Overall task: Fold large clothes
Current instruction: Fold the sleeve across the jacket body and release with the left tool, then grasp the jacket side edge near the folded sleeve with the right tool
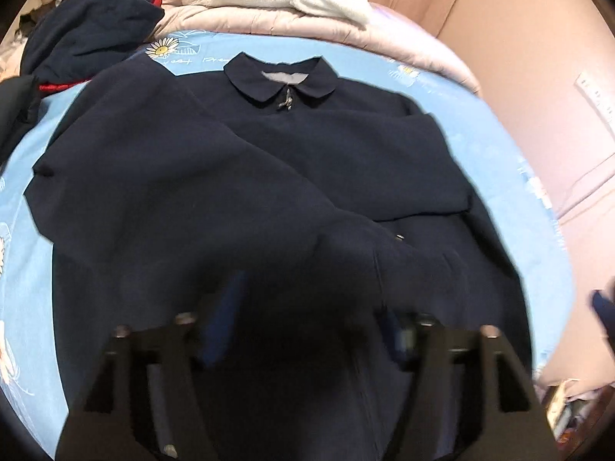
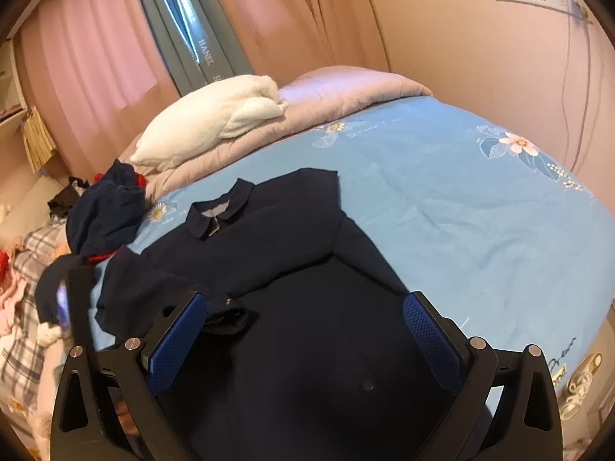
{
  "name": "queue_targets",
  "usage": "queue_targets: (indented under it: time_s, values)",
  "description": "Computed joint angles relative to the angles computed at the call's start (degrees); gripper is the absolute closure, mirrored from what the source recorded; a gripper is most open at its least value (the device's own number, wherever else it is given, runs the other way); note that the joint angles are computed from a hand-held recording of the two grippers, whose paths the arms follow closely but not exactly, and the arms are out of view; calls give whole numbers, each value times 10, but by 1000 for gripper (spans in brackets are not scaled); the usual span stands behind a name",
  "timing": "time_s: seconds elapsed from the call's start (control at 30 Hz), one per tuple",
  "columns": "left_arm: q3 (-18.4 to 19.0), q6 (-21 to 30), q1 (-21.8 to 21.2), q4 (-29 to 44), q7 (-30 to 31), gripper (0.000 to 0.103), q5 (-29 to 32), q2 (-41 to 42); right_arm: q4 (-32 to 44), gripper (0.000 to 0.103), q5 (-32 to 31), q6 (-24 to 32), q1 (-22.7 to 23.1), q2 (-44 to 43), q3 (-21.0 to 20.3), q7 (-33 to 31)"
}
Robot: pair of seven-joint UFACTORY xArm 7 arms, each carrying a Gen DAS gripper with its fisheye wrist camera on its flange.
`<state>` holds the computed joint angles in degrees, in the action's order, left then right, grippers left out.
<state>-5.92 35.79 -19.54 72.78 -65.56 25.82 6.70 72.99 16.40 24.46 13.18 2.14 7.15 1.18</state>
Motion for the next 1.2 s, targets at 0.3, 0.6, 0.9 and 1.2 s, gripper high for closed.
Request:
queue_targets:
  time_s: [0.3,0.6,0.9,1.2]
  values:
    - [-31,-12,38,-116,-84,10,50,-153,15,2,8,27,9,19,9,-18]
    - [-89,108,117,-208,-188,10,73,-281,40,2,-11,64,27,59,21,-5]
    - [-114,219,140,-274,-203,10,57,-389,58,3,-9,88,50,104,40,0]
    - [-125,241,161,-319,-202,10,26,-456,100,33,-19,128,70,165,40,27]
